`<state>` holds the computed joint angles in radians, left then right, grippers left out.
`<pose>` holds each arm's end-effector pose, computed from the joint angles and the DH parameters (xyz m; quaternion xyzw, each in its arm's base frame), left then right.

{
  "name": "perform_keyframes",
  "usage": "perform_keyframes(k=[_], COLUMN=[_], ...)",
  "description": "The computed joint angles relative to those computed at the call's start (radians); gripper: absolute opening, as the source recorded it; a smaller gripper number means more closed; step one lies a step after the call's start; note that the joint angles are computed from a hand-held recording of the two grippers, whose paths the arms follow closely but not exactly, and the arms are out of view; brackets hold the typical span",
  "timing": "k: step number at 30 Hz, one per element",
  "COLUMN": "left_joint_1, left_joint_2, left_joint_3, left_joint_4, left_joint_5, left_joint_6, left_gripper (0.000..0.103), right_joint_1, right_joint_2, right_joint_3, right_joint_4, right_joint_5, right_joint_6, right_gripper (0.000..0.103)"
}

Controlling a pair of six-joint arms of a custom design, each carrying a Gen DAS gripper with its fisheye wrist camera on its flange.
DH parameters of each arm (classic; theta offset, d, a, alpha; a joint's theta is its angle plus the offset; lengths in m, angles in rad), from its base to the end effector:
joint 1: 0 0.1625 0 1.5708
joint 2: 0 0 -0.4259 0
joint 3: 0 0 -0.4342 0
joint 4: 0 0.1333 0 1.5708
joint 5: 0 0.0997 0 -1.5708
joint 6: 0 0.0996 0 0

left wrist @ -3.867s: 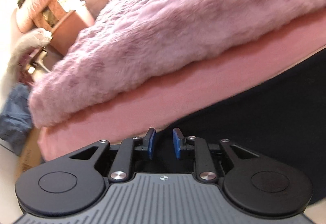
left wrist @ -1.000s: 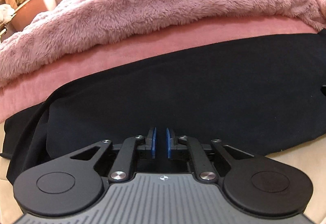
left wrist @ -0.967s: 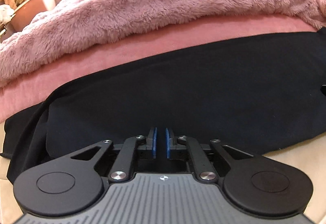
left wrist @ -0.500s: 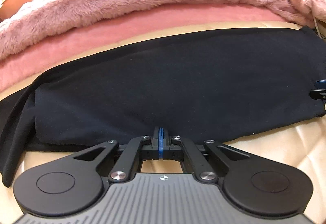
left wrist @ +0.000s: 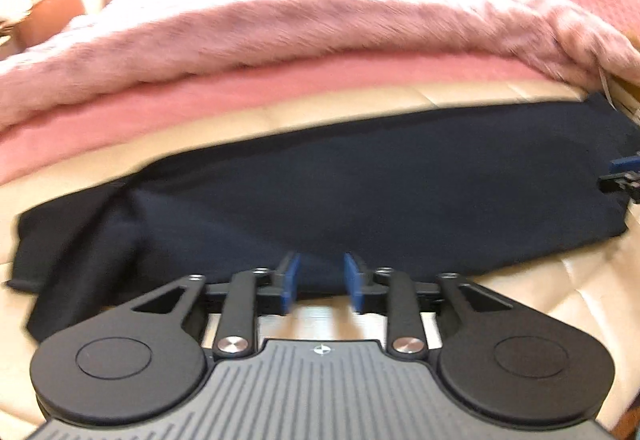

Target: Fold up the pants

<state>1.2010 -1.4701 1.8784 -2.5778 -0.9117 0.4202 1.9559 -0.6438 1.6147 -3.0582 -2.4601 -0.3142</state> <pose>-0.0241 -0.5999 0.4050 0.2598 0.8712 -0.2711 0.3162 0.3161 -0.6309 0.0544 0.1958 -0.8576 0.2452 0.4074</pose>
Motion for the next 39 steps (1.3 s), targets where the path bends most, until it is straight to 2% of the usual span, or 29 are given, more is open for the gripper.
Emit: perform_keyframes(k=[3,6,11,14,18,19,21,22,23,24,31,34,39], left_joint_1=[0.021,0.053,0.118,0.165,0.217,0.225,0.234,0.235,0.236,0.238,0.218,0.207,0.205], left_joint_2=[-0.019,-0.017,0.018,0.036,0.046,0.046,0.041,0.037,0.038,0.038,0.035,0.051,0.133], left_joint_3=[-0.001,-0.020,-0.092,-0.145,-0.194,-0.204,-0.204,-0.202,-0.204,-0.204,-0.207,-0.258,-0.393], left_joint_4=[-0.094,-0.196,-0.290,-0.258,-0.150,-0.117,-0.107,-0.102,-0.102,-0.102,-0.178,-0.166,-0.117], left_joint_5=[0.035,0.088,0.202,0.237,0.204,0.187,0.145,0.130,0.124,0.113,0.087,0.080,0.110], left_joint_6=[0.012,0.034,0.028,-0.010,-0.088,-0.110,-0.123,-0.118,-0.109,-0.103,-0.058,-0.033,0.086], left_gripper=[0.047,0.054,0.060,0.064,0.064,0.061,0.040,0.035,0.023,0.006,0.004,0.004,0.004], right_joint_1=[0.007,0.013,0.014,0.015,0.017,0.016,0.015,0.015,0.015,0.015,0.009,0.007,0.006], right_joint_2=[0.015,0.046,0.081,0.095,0.105,0.109,0.114,0.118,0.119,0.121,0.132,0.133,0.136], right_joint_3=[-0.008,-0.037,-0.075,-0.089,-0.099,-0.105,-0.114,-0.119,-0.122,-0.124,-0.141,-0.141,-0.143], right_joint_4=[-0.067,-0.086,-0.083,-0.072,-0.054,-0.049,-0.038,-0.033,-0.030,-0.026,0.012,0.008,0.000], right_joint_5=[0.029,0.021,0.005,-0.007,-0.027,-0.032,-0.040,-0.044,-0.047,-0.050,-0.084,-0.095,-0.096], right_joint_6=[0.007,0.014,0.098,0.127,0.136,0.137,0.141,0.140,0.138,0.137,0.155,0.155,0.152], right_gripper=[0.040,0.041,0.044,0.044,0.044,0.044,0.045,0.045,0.046,0.047,0.048,0.048,0.048])
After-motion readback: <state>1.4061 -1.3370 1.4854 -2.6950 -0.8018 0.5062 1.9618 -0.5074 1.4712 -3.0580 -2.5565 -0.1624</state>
